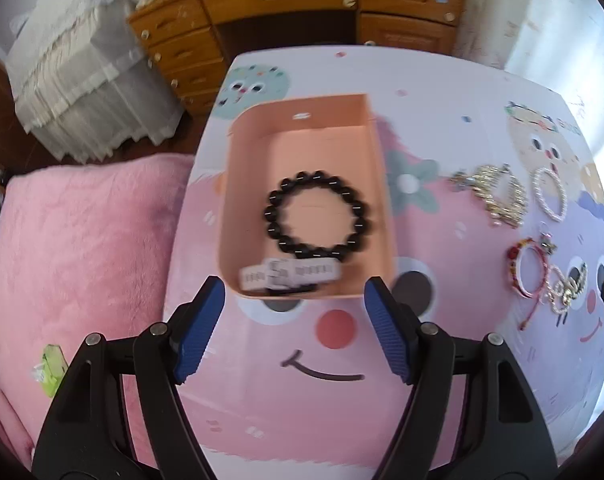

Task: Organize jewelry
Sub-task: 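Grasp red string bracelet with left tool while right tool grasps pearl necklace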

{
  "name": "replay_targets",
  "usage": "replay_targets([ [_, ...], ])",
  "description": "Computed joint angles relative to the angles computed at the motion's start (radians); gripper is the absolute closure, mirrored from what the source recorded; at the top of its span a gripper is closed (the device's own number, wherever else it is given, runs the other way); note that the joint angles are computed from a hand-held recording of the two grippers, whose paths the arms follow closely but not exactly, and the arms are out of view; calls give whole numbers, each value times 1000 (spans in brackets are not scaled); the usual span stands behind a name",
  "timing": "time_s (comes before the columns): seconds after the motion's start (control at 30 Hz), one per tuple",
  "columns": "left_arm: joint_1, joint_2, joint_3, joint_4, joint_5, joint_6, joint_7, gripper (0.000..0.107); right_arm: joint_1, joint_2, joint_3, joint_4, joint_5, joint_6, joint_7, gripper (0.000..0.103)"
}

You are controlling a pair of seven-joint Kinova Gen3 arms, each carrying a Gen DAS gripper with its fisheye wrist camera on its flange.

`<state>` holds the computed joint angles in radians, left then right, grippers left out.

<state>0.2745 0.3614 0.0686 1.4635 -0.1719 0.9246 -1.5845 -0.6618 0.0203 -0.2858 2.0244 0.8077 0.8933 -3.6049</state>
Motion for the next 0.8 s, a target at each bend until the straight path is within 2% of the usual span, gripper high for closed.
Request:
replay_targets([
  [0.07, 0, -27, 13, 39, 26, -30, 0, 37, 11, -28, 3, 37, -32, -12, 49, 49],
  [0.2, -26, -65, 60, 100, 151, -73, -41, 38, 32, -48, -6, 66, -77, -10, 137, 48],
  [0.43, 15, -58, 95, 134, 262, -86, -29, 38, 61, -65, -21, 109, -122, -19, 307, 48],
  [0.63, 81, -5, 104, 130, 269, -125, 20, 42, 64, -40, -20, 144, -108, -51, 410, 48],
  [0.73, 132, 30, 94, 116, 233, -160, 67, 49, 66, -21, -6, 162, -82, -78, 426, 49],
  [0.8, 175, 63, 77, 91, 193, -157, 119, 60, 70, -13, 7, 179, -50, -108, 404, 54],
])
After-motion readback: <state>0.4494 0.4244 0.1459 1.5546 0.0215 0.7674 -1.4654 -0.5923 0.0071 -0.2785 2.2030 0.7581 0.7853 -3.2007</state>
